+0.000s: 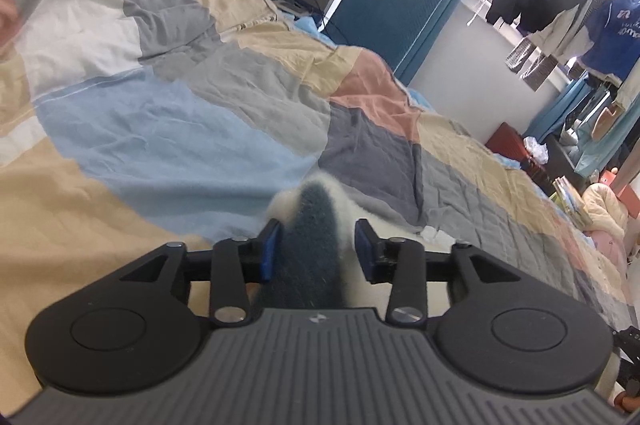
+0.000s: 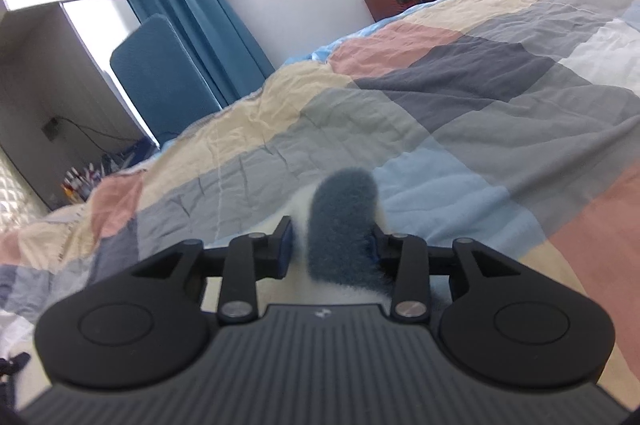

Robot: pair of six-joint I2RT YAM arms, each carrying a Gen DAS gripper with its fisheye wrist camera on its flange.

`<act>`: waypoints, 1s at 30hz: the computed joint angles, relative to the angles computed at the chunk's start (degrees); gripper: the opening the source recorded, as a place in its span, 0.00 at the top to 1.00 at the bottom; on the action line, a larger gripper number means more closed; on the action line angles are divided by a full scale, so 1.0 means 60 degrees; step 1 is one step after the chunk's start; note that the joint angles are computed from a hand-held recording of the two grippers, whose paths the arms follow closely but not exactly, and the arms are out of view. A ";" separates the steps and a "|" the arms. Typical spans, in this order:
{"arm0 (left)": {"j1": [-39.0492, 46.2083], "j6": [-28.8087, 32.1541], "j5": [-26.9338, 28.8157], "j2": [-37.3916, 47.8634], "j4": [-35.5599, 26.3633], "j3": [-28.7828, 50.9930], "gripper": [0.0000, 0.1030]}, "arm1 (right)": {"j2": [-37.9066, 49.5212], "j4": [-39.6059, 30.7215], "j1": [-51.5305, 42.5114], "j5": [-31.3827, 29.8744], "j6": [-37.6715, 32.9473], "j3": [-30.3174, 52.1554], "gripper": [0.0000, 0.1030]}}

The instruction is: Fold large clothes

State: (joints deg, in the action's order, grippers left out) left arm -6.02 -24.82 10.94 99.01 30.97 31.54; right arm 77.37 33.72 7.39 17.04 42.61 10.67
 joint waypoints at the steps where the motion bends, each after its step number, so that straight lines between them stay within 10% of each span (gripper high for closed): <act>1: -0.0005 -0.0010 -0.0006 -0.0302 0.0088 -0.0279 0.53 | -0.0407 -0.0206 0.0142 0.0174 0.0122 -0.0138 0.62; 17: -0.0657 -0.1890 0.0953 -0.6714 -0.2112 -0.3663 0.46 | -0.8280 -0.7057 0.4878 0.3467 0.3501 -0.0892 0.62; 23: -0.1368 -0.3220 0.1225 -0.6319 -0.1642 -0.4284 0.43 | -0.7096 -0.5855 0.6327 0.3235 0.4995 -0.1195 0.62; 30: -0.2042 -0.4363 0.1791 -0.2784 0.1448 -0.4344 0.30 | -0.3299 -0.2563 0.6571 0.2045 0.5010 -0.0937 0.61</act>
State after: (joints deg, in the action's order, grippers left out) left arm -18.27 -51.00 21.69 82.31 39.65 5.48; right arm 57.57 18.35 46.81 29.31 72.67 5.05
